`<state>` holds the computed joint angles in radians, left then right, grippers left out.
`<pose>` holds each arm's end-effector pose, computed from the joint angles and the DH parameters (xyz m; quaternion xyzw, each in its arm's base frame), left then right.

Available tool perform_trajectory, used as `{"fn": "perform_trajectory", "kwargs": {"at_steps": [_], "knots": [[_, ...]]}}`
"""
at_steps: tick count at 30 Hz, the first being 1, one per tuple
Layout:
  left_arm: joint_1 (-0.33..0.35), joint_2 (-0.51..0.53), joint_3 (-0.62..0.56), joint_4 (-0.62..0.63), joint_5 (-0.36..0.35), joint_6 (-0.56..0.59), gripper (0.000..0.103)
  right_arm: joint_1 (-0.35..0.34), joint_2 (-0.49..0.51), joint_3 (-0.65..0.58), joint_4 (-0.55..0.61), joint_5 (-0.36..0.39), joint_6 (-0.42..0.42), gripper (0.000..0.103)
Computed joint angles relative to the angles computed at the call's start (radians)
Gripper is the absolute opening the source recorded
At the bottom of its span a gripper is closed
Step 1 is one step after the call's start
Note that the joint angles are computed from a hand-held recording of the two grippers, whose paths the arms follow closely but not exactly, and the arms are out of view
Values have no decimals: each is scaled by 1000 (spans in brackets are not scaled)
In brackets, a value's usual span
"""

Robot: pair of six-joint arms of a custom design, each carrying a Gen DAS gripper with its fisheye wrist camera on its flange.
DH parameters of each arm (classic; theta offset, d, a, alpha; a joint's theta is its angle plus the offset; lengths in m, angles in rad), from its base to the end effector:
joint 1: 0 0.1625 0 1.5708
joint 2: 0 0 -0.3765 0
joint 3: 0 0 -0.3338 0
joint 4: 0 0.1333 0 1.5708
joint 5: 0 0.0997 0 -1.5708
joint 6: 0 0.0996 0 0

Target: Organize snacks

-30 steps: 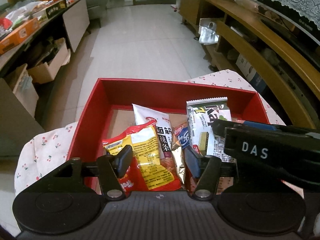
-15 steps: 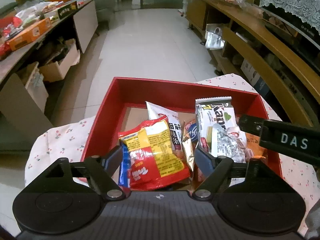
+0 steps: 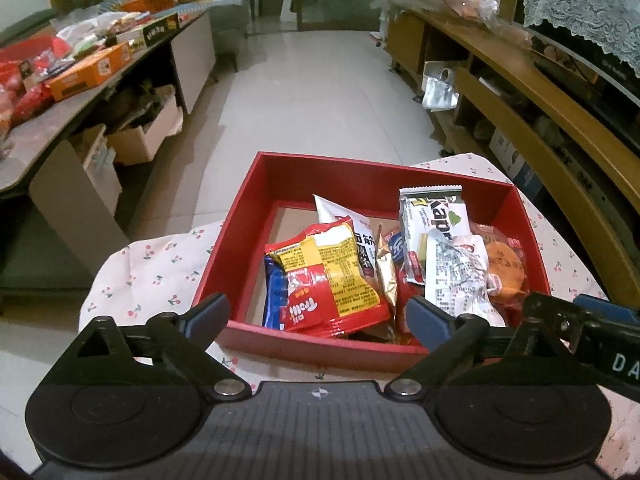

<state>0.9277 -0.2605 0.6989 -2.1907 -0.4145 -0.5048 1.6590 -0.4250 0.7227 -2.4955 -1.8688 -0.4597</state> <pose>-0.2829 -0.7519 0.0963 0.0082 0.8355 -0.3592 0.4158 0.1740 -0.7864 0.2012 0.2104 -0.9180 0.2736 0.1951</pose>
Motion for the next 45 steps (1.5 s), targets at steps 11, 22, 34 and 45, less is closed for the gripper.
{"fn": "perform_trajectory", "kwargs": {"at_steps": [11,22,34,45], "knots": [[-23,-7,42,89,59,-70,103,-9,-78,132,-62,-14,-1,63],[-43,-54,119,171,56,-172,103,-16,-142,251,-108,-24,-6,63],[-59,-106,229,169,29,-264,103,-21,-188,340,-127,-32,-14,64],[-88,-163,352,99,27,-281,103,-25,-230,411,-153,-20,-23,64]]}}
